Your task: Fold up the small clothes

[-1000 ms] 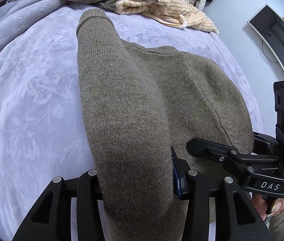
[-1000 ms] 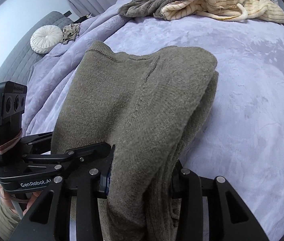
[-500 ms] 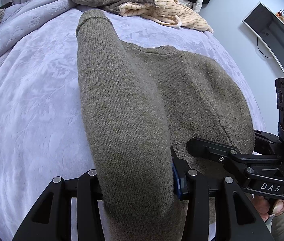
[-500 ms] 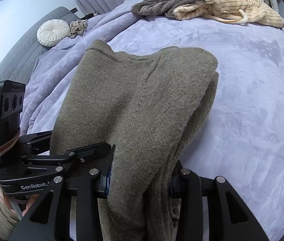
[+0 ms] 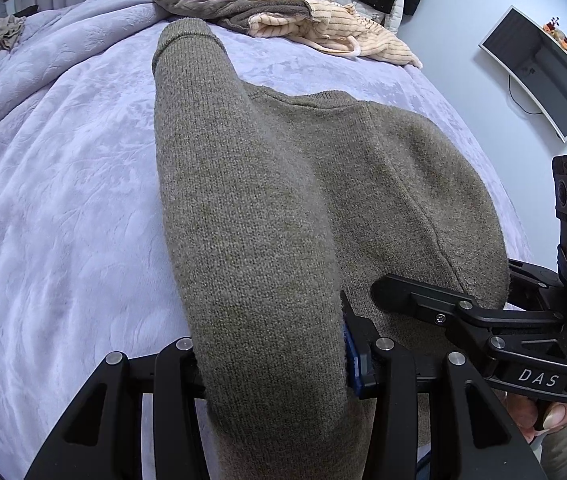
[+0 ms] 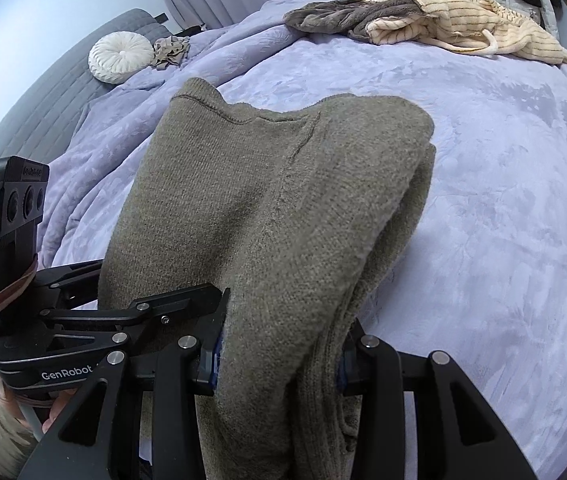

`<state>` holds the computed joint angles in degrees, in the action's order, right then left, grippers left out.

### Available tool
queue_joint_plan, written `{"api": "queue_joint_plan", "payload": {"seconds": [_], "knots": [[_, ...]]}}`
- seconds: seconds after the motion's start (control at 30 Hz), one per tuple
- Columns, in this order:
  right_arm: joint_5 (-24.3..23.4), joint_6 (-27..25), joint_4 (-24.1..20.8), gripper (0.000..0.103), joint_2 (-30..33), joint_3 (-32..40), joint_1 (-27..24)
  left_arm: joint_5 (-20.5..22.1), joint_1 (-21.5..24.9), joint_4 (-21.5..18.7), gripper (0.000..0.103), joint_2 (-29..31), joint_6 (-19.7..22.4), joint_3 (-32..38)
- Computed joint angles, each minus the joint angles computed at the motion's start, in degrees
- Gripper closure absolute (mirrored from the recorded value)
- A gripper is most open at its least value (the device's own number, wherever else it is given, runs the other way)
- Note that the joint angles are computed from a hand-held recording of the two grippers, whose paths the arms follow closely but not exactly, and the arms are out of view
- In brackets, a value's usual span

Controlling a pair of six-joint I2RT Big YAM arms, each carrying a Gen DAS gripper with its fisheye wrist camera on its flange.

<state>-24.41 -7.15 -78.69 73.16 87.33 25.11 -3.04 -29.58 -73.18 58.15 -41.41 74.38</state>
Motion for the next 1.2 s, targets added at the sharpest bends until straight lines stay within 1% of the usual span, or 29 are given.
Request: {"api": "queue_joint_plan", "payload": {"seconds": [0.23, 0.6, 0.97, 1.1, 1.2], "knots": [[0.09, 0.16, 0.16, 0.060, -3.02, -2.60, 0.62, -2.88, -3.47, -1.27, 0.056, -2.22, -2.65, -1.14], [1.01, 0.38, -0.13, 0.060, -7.19, -6.61, 2.04, -4.89, -7.49, -2.56, 0.056, -4.75, -6.73, -3.15], [1.63, 0.92, 0.41, 0.060, -10.17, -9.88, 2.95, -6.87, -10.69, -3.21, 0.056, -6.15, -9.30, -5.01], [1.43, 0.78, 0.76, 0.060, -10.22, -10.46, 2.95, -7.68, -11.39, -3.68, 0.056, -5.77, -9.51, -4.94], [1.43, 0.59, 0.83, 0.060, -10.26, -10.57, 2.90, -7.44, -11.19, -3.61, 0.056, -5.80, -9.66, -5.06]]}}
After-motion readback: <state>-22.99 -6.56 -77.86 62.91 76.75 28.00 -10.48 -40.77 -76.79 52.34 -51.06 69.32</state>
